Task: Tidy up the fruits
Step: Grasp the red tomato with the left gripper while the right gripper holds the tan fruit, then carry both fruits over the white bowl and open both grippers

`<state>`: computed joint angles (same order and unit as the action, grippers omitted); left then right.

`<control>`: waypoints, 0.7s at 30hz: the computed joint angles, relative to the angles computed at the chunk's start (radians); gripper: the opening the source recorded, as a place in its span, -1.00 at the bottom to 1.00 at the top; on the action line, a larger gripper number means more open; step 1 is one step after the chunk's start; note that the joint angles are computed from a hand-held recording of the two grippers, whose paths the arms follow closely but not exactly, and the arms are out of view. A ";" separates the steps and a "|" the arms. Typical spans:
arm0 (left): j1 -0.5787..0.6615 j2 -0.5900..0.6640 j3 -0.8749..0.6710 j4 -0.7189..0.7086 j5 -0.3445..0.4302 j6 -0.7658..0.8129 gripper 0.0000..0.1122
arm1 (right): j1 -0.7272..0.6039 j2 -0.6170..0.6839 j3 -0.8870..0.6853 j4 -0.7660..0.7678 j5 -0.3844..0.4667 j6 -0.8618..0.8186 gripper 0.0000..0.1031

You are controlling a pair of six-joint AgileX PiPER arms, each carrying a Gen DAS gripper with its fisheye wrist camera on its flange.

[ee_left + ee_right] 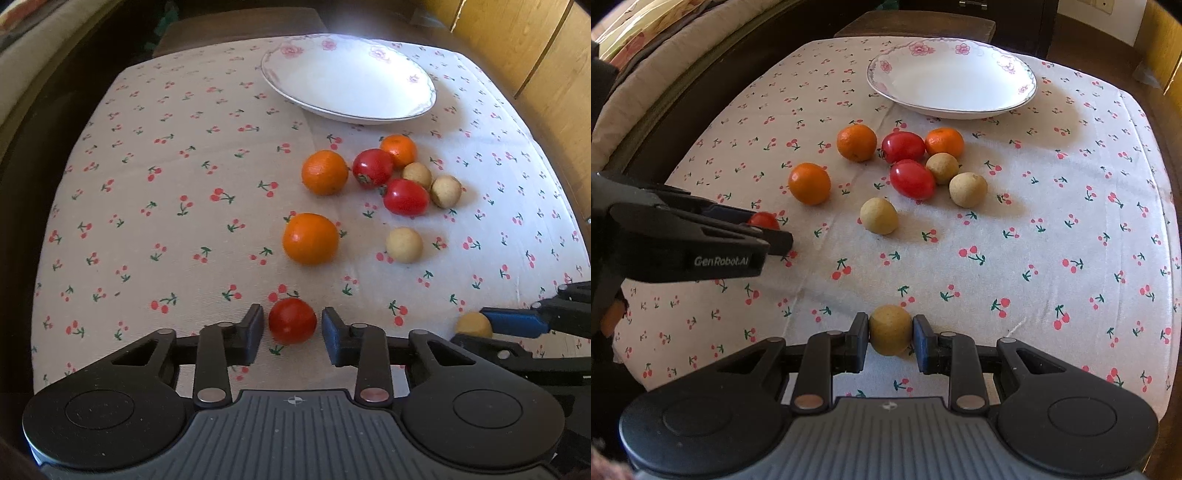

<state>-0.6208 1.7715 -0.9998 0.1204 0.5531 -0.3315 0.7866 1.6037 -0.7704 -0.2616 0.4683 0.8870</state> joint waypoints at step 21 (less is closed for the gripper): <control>-0.106 -0.080 0.004 0.086 0.013 -0.102 -0.39 | 0.005 -0.117 0.042 -0.111 0.078 0.124 -0.47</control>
<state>-0.7265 1.6919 -0.9956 0.2063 0.5663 -0.4333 0.7921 1.4867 -0.7283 -0.3727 0.5463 1.0109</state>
